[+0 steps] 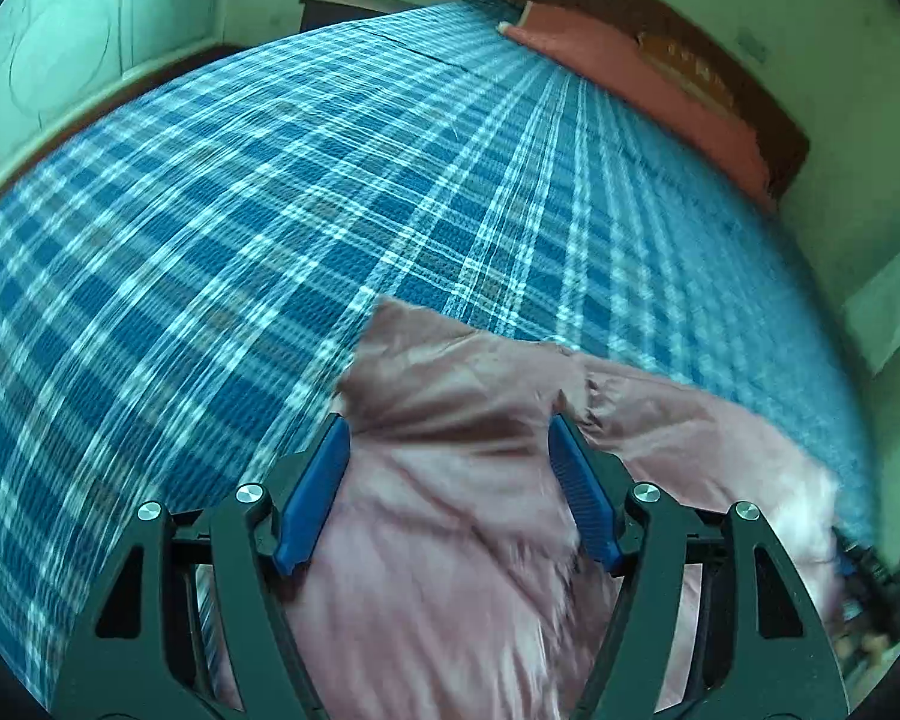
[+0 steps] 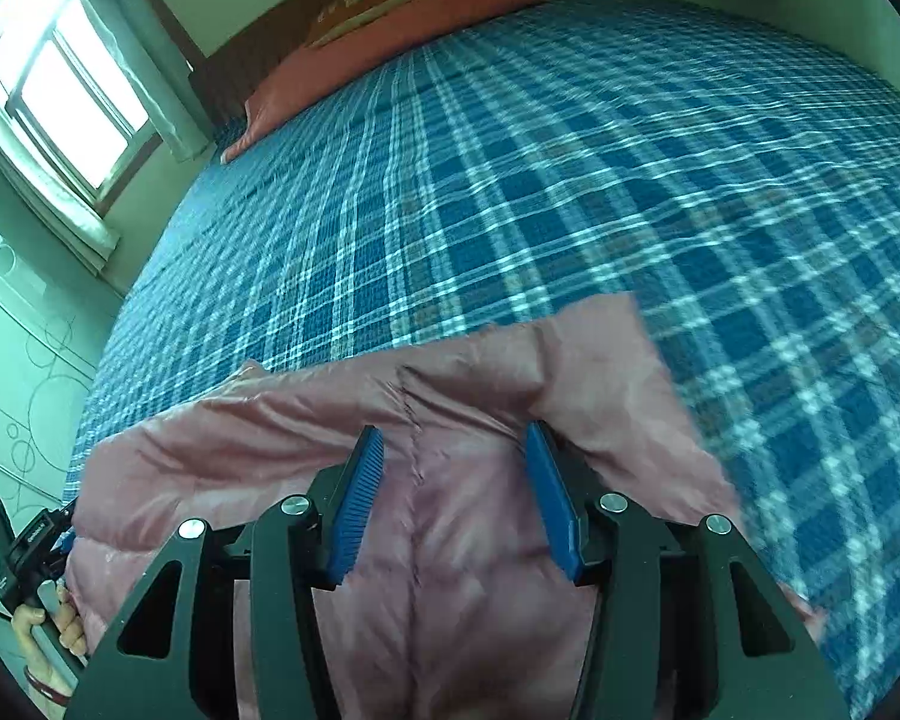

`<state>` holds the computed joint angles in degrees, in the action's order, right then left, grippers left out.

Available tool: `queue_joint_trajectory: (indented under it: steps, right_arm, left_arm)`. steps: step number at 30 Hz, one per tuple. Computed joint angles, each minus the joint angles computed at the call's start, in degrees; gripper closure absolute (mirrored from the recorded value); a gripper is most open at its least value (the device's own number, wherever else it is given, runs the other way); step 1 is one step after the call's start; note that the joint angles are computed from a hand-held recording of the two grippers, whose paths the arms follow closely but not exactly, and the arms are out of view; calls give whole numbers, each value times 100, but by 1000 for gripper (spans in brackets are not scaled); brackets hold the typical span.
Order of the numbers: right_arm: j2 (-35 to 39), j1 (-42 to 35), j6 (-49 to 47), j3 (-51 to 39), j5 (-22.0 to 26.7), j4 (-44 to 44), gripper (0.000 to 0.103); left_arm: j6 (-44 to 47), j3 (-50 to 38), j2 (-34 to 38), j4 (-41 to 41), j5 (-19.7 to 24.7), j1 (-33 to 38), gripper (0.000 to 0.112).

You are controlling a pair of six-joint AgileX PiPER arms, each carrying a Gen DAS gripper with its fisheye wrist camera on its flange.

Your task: Fold large clothes

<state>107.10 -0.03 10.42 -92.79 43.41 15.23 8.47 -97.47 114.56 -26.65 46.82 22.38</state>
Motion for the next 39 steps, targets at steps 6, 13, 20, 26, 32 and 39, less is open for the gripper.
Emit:
queue_joint_trajectory:
  steps: [6, 13, 20, 26, 32, 39]
  right_arm:
    - [-1502, -650, -792, 1743, -271, 801, 53]
    - [-3622, -2065, -2191, 3980, 174, 2084, 46]
    - [-4967, -3354, -3389, 5696, 1307, 3816, 41]
    - [-5007, -2526, -3274, 6282, 482, 4631, 41]
    - [-4436, -1459, -3075, 6122, -886, 5249, 41]
    - [-3947, -1439, -3733, 6006, -1160, 5915, 73]
  left_arm:
    - [947, 1653, -1257, -1246, 75, 1019, 40]
    - [2183, 4156, -2954, -2354, 445, 2851, 39]
    - [3325, 5816, -4050, -3099, 1660, 4403, 32]
    - [3182, 6354, -4429, -3513, 1276, 3902, 29]
    - [2585, 6175, -4266, -3817, 380, 2943, 30]
    - [2296, 5902, -3876, -3835, -412, 1956, 85]
